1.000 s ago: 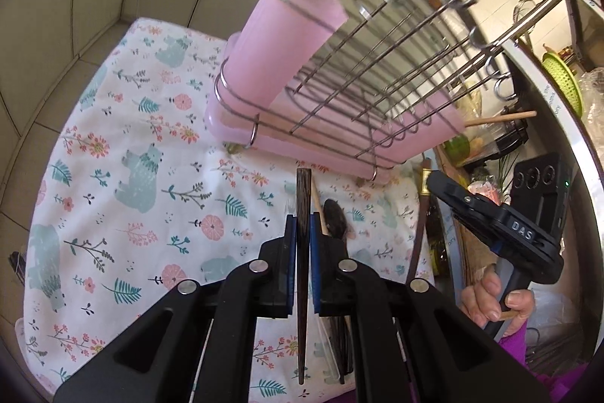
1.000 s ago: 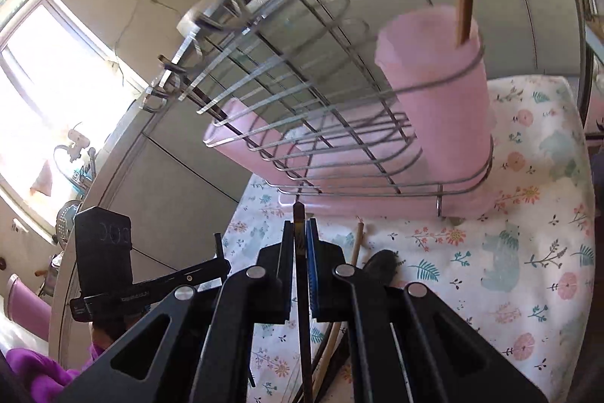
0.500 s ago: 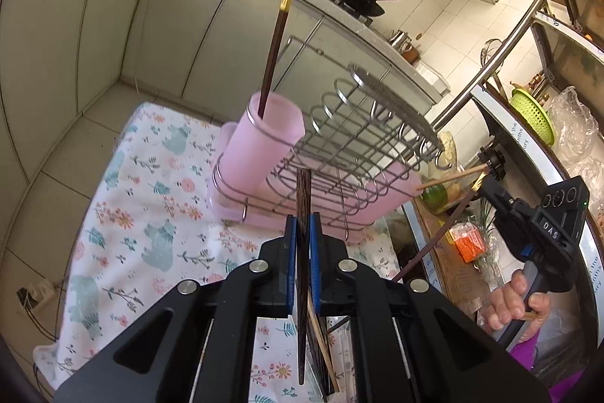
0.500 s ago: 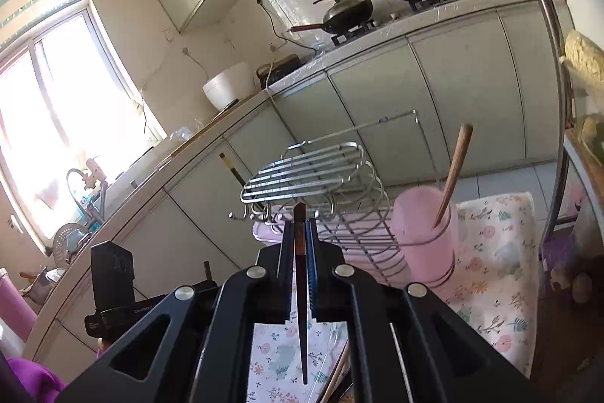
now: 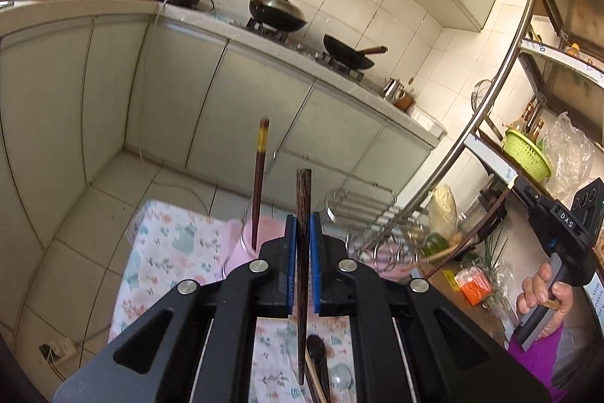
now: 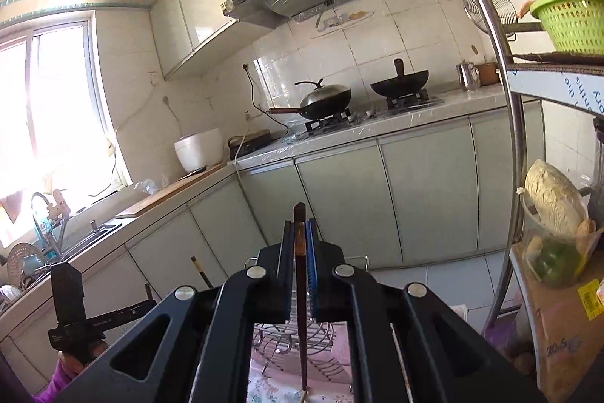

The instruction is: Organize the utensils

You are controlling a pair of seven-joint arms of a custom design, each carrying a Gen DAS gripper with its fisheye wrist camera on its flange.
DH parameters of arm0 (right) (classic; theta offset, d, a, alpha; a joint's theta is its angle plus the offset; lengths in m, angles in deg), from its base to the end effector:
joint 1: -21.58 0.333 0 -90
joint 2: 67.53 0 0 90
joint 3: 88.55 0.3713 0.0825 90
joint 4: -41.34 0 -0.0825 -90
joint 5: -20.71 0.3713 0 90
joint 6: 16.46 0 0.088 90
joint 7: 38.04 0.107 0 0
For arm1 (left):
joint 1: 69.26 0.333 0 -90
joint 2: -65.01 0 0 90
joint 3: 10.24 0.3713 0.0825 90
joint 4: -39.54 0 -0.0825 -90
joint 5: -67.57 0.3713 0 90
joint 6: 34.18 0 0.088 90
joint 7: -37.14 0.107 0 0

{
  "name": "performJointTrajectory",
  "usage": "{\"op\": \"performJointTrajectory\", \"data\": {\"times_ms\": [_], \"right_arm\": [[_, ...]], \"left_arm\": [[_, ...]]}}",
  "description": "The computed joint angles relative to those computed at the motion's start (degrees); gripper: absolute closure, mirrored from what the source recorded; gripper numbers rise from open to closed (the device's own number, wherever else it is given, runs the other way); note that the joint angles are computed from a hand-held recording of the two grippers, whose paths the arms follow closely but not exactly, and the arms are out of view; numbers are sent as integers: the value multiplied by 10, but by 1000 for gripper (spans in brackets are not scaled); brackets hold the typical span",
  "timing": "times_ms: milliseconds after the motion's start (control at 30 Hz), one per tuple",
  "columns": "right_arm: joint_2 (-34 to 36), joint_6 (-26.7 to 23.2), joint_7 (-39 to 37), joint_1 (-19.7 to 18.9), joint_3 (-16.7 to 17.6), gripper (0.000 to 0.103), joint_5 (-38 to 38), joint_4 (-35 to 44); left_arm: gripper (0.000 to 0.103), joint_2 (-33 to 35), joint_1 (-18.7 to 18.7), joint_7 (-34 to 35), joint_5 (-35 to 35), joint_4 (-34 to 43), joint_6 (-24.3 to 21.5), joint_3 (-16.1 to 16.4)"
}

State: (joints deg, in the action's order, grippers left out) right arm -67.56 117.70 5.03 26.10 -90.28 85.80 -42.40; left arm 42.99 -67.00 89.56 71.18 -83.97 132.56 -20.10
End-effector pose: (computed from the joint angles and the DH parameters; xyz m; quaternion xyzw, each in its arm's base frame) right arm 0.5785 0.0422 0.8356 -0.6558 0.4265 -0.1326 0.6086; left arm 0.4468 -0.0847 0.7466 -0.7123 0.4507 -0.4748 0.2530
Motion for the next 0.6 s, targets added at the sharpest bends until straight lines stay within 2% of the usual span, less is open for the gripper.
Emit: {"op": "performJointTrajectory", "data": {"times_ms": [233, 367, 400, 467, 533, 600], "right_arm": [[17, 67, -20, 8, 16, 97, -21, 34], [19, 104, -39, 14, 22, 97, -25, 27], [19, 110, -41, 15, 23, 97, -28, 25], [21, 123, -46, 18, 25, 97, -34, 21], [24, 136, -52, 21, 28, 97, -42, 17], [26, 146, -56, 23, 30, 97, -47, 12]], "left_arm": [[97, 24, 58, -46, 56, 45, 15, -30], [97, 43, 70, -74, 76, 66, 26, -33], [97, 46, 82, -87, 91, 71, 29, -41], [97, 52, 139, -145, 158, 85, 32, -84], [97, 57, 180, -201, 224, 95, 33, -115], [97, 63, 208, -248, 280, 105, 30, -136]]}}
